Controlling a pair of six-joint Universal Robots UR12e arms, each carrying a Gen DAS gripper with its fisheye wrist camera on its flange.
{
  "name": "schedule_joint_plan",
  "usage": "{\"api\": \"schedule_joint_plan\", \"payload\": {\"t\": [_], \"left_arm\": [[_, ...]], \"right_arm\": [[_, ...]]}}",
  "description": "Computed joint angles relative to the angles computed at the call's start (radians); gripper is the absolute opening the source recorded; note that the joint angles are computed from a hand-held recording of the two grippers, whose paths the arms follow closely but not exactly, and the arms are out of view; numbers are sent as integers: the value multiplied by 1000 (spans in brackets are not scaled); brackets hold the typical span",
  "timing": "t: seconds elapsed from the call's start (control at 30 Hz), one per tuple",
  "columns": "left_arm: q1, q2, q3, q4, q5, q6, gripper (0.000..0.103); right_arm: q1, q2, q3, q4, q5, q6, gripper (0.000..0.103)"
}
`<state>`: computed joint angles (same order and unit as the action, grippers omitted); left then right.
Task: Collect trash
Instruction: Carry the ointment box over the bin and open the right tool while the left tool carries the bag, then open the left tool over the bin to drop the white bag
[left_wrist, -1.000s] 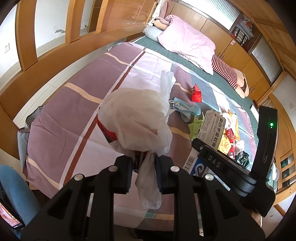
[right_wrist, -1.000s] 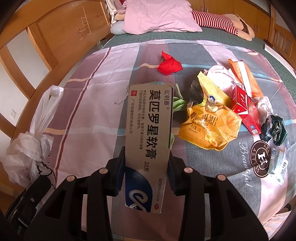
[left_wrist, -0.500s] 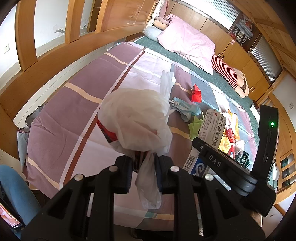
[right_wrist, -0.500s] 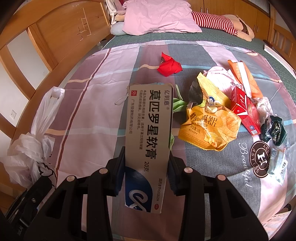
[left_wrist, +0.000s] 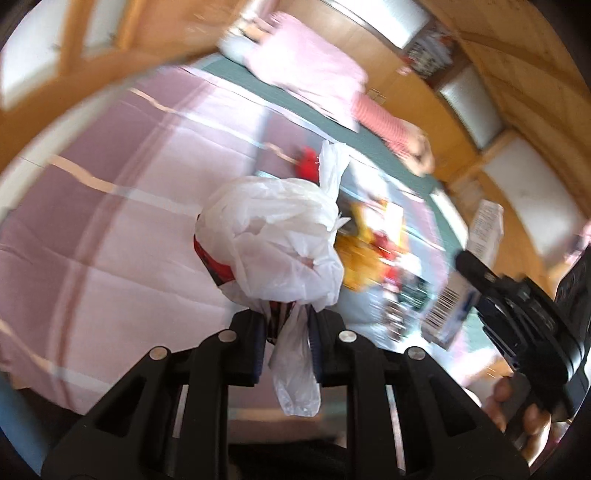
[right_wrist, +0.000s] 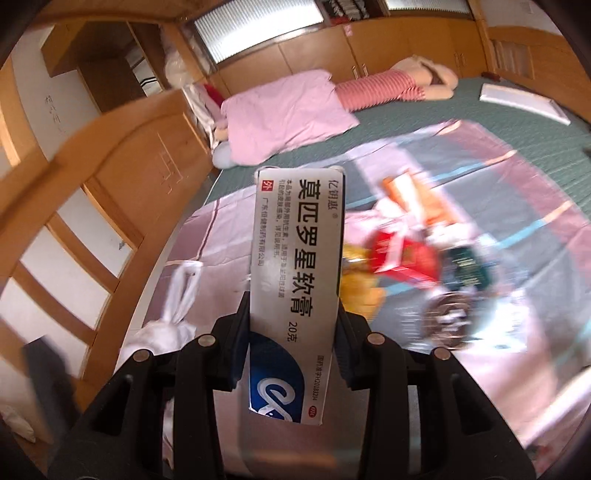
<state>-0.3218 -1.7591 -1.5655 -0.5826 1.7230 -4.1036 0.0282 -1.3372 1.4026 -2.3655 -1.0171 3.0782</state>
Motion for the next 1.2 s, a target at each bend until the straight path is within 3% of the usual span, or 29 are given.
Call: {"api": "schedule_joint_plan", "payload": {"t": [0.1, 0.2, 0.27, 0.33, 0.43, 0.5, 0.6, 0.67, 0.77, 0.87, 0.9, 1.03, 1.13, 1.2], "left_arm": [[3, -18, 7, 62, -105, 47, 20], [-9, -49, 40, 109, -212, 105, 20], [-23, -74, 71, 123, -271, 150, 20], [-48, -110, 123, 116, -346, 226, 20], [-91, -173, 209, 67, -476, 341, 20], [-121, -215, 267, 14, -558, 425, 20], [-174, -281, 359, -111, -646, 577, 25], [-190, -302, 392, -175, -652, 634, 48], [-190, -297, 392, -176, -611, 630, 71], [-150, -254, 337, -89, -528, 517, 80], [-134, -237, 328, -101, -453, 468, 80], [-80, -175, 313, -307, -105, 267, 80], [-28, -121, 249, -383, 60, 162, 87], [2, -83, 203, -453, 109, 45, 88]], "right_arm": [[-57, -61, 35, 33, -46, -108, 40], [-114, -122, 84, 90, -163, -228, 40], [-146, -153, 111, 169, -257, -299, 40], [-175, -164, 114, 305, -342, -349, 40], [-228, -179, 130, 361, -384, -270, 53], [-283, -196, 142, 321, -330, -139, 63], [-320, -206, 142, 240, -326, -33, 64], [-322, -207, 140, 200, -328, -18, 68], [-313, -185, 106, 209, -291, -33, 70], [-283, -152, 64, 243, -224, -40, 70], [-268, -138, 46, 251, -202, -46, 70], [-183, -72, -18, 253, -177, -63, 70], [-87, -5, -75, 276, -155, -107, 70], [-23, 48, -111, 265, -128, -74, 70]]}}
